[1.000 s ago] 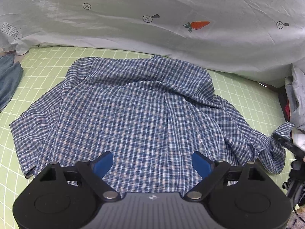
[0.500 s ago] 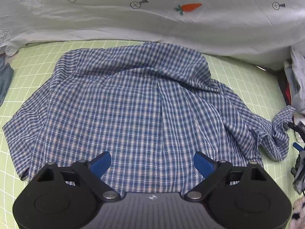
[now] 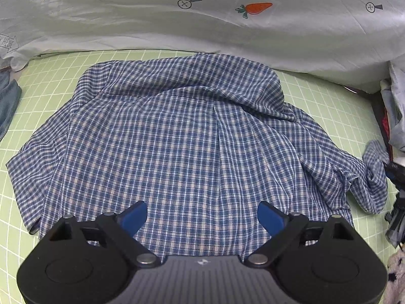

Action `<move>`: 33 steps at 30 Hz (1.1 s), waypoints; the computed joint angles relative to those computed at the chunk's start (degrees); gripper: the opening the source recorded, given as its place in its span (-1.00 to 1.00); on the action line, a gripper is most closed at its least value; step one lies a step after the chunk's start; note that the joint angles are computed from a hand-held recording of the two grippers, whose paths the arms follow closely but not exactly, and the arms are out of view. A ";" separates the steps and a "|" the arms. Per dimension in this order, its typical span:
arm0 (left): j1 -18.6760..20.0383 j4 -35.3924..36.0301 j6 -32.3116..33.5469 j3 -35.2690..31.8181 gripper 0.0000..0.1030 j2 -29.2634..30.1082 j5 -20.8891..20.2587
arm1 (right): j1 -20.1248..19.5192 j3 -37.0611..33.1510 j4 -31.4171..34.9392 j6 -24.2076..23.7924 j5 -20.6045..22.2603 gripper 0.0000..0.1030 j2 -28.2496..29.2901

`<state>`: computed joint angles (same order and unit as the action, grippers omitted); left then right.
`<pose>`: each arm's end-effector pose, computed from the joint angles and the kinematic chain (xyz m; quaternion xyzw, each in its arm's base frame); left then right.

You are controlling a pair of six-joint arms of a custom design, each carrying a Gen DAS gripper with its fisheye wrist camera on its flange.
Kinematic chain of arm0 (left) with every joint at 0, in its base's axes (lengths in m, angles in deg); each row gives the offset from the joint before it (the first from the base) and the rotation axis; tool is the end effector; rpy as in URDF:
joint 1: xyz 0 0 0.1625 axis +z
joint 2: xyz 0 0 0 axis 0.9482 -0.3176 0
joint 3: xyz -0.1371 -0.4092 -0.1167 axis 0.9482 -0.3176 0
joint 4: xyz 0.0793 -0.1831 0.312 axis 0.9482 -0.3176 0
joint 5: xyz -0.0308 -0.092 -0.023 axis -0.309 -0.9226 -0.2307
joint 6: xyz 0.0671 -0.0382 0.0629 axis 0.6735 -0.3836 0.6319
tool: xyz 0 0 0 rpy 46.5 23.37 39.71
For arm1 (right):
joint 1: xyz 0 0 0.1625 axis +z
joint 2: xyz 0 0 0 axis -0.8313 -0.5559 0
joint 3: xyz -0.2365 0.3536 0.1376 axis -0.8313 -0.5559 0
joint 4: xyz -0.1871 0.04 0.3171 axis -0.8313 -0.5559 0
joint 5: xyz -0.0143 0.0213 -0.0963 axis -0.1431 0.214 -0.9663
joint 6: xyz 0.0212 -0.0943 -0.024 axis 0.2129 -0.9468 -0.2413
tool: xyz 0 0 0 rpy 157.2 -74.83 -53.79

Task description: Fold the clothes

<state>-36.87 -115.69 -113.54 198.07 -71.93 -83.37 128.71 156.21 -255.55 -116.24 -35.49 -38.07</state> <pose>-0.2722 -0.4385 0.1305 -0.0452 0.8996 -0.2659 0.3435 -0.0770 -0.6011 0.3061 0.0020 -0.8510 0.4326 0.2978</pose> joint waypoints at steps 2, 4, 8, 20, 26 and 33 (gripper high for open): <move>-0.09 -0.10 0.02 0.12 0.82 -0.06 0.12 | -0.24 2.30 -4.68 -1.70 -2.51 -0.69 -1.06; -0.15 -0.19 0.00 0.25 0.82 -0.14 0.21 | -0.79 4.88 -9.89 -3.58 -5.38 -0.70 -2.59; -0.13 -0.62 -0.03 0.72 0.82 -0.29 0.19 | -3.34 9.70 -18.56 -4.89 -10.17 -0.76 -6.98; -0.03 -2.09 -1.11 3.54 0.82 -2.15 0.82 | -3.60 13.14 -22.54 -1.32 -21.98 0.12 -7.24; 1.15 0.29 -6.06 4.57 0.82 -3.84 2.14 | 3.52 9.84 -23.78 -8.95 -19.26 0.79 -3.38; 4.07 1.24 -10.39 5.69 0.82 -5.53 3.65 | 11.05 1.68 -2.40 -6.46 -6.63 0.81 2.65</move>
<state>-32.80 -114.45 -123.93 203.76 -77.46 -79.72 139.75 157.88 -257.96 -122.69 -42.11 -35.42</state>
